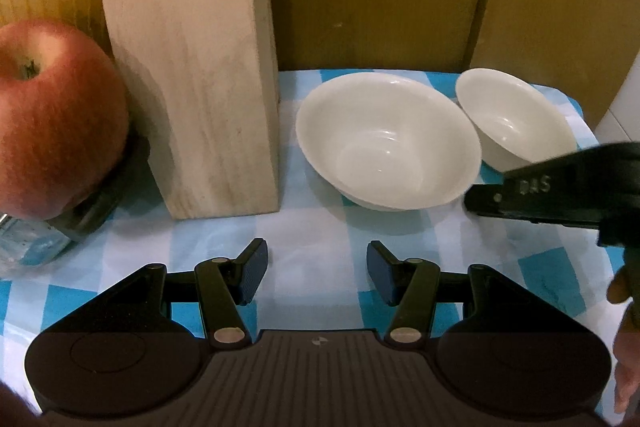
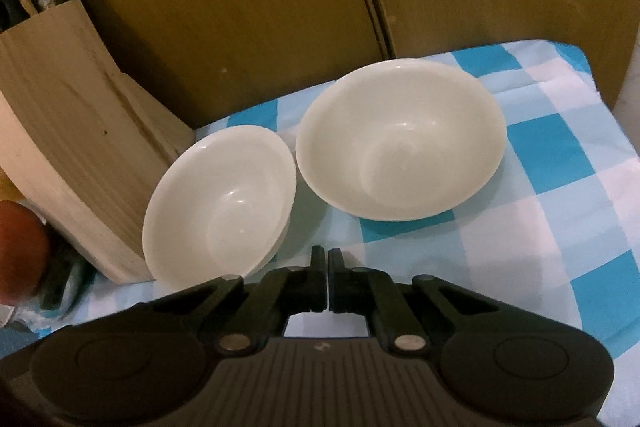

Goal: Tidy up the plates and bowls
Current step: 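Move both grippers to the cream bowl beside the knife block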

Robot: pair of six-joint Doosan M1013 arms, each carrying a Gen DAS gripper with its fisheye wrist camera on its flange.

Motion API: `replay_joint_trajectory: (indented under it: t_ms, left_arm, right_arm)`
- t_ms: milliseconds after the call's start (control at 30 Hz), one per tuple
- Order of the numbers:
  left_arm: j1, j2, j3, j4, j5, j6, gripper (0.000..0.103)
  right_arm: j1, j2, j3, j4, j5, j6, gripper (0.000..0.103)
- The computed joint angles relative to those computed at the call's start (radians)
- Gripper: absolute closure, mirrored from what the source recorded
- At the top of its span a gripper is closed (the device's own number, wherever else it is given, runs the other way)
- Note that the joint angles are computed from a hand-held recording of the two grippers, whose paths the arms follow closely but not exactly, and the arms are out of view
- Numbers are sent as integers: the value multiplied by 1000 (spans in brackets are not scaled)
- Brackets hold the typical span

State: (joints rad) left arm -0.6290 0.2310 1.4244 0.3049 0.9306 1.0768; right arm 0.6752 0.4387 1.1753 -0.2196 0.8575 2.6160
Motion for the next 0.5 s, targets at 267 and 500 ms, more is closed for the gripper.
replay_joint_trajectory:
  t_ms: [267,500]
  left_arm:
    - [22,-1,-3,-44,-19,-11,40]
    - [51,-19,-9,-132,-37,2,35]
  right_arm:
    - [-10,-34,44,20,-56,16,102]
    - [-4,-64,60,-42,-77,136,82]
